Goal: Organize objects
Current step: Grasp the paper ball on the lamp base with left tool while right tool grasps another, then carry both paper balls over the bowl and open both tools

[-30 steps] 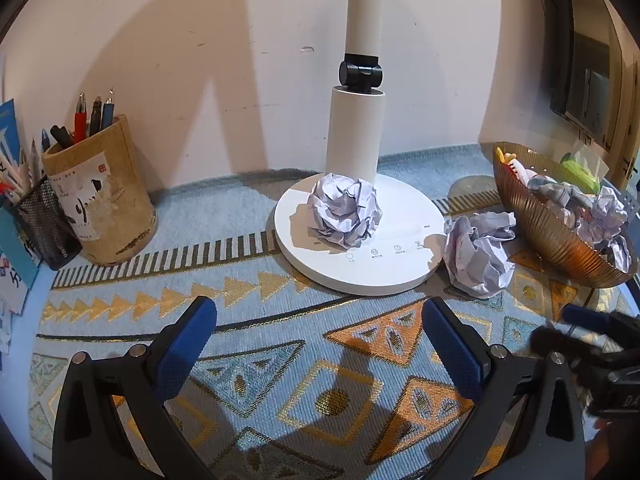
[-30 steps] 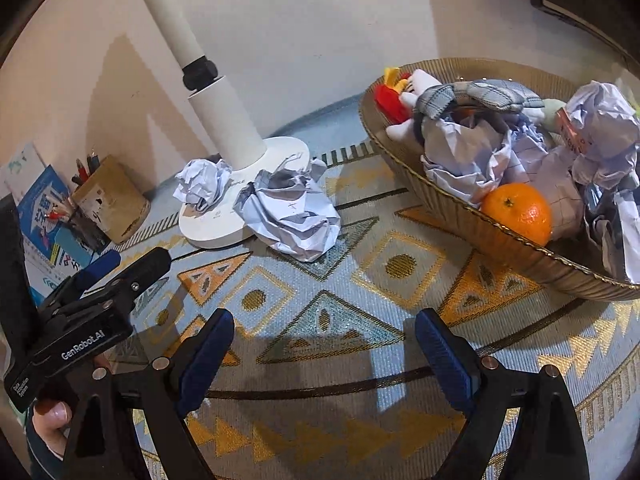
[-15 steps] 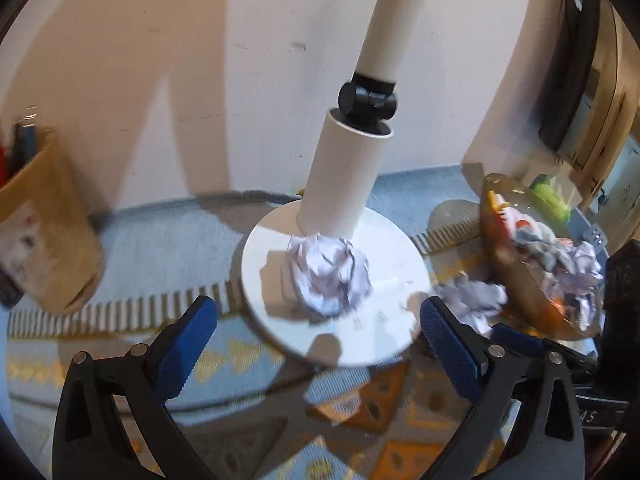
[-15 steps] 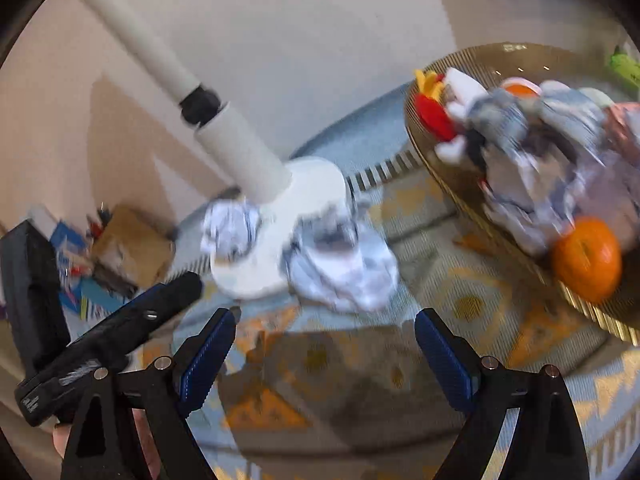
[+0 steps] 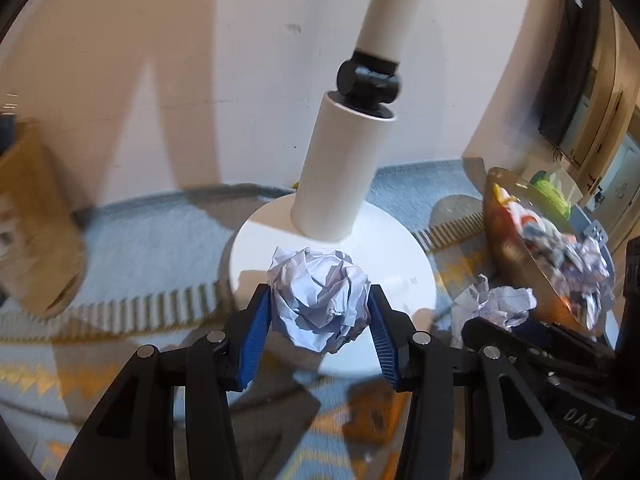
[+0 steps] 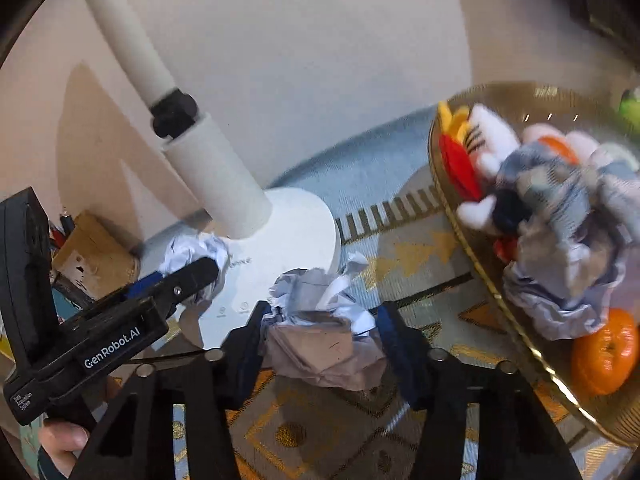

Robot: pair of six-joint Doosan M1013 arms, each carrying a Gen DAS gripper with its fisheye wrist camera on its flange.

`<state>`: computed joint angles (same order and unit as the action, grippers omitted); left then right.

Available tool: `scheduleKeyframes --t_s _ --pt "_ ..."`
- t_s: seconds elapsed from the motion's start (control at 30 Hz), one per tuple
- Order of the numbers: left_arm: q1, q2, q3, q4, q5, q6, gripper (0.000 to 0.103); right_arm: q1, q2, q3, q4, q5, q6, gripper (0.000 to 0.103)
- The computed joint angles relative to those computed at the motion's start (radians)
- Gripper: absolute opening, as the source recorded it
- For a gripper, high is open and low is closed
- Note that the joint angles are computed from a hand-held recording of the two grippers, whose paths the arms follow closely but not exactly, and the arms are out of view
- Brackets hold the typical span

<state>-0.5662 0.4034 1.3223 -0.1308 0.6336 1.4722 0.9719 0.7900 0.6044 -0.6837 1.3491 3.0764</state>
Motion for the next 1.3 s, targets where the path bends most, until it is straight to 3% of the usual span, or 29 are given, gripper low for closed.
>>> scheduleKeyframes --t_s 0.17,0.3,0.37,0.43,0.47,0.53,0.8,1.2,1.3 --pt "-0.018 -0.106 0.119 0.033 -0.003 -0.053 0.045 0.043 -0.022 0.01 0.0 -0.036 -0.034 0.051" --pt "-0.035 -0.172 0.202 0.032 -0.015 -0.126 0.045 0.087 -0.029 0.005 0.019 -0.045 -0.15 0.051" --pt "-0.056 -0.191 0.244 0.097 -0.067 -0.193 0.045 0.113 -0.017 -0.018 0.01 0.002 -0.247 0.052" --pt "-0.059 -0.194 0.269 0.086 -0.105 -0.196 0.045 0.123 -0.008 -0.029 0.024 0.031 -0.3 0.053" --pt "-0.055 -0.196 0.286 0.057 -0.132 -0.184 0.045 0.121 -0.015 -0.007 0.049 0.013 -0.305 0.053" --pt "-0.061 -0.2 0.312 0.112 -0.182 -0.232 0.045 0.123 -0.035 0.051 0.055 -0.017 -0.28 0.053" --pt "-0.028 -0.19 0.301 -0.05 -0.143 -0.132 0.048 0.107 -0.047 0.101 0.1 -0.063 -0.272 0.078" --pt "-0.046 -0.194 0.306 0.047 -0.148 -0.187 0.049 0.102 -0.064 0.132 0.118 -0.099 -0.243 0.077" --pt "-0.045 -0.193 0.305 0.042 -0.146 -0.181 0.049 0.1 -0.071 0.146 0.129 -0.12 -0.237 0.066"
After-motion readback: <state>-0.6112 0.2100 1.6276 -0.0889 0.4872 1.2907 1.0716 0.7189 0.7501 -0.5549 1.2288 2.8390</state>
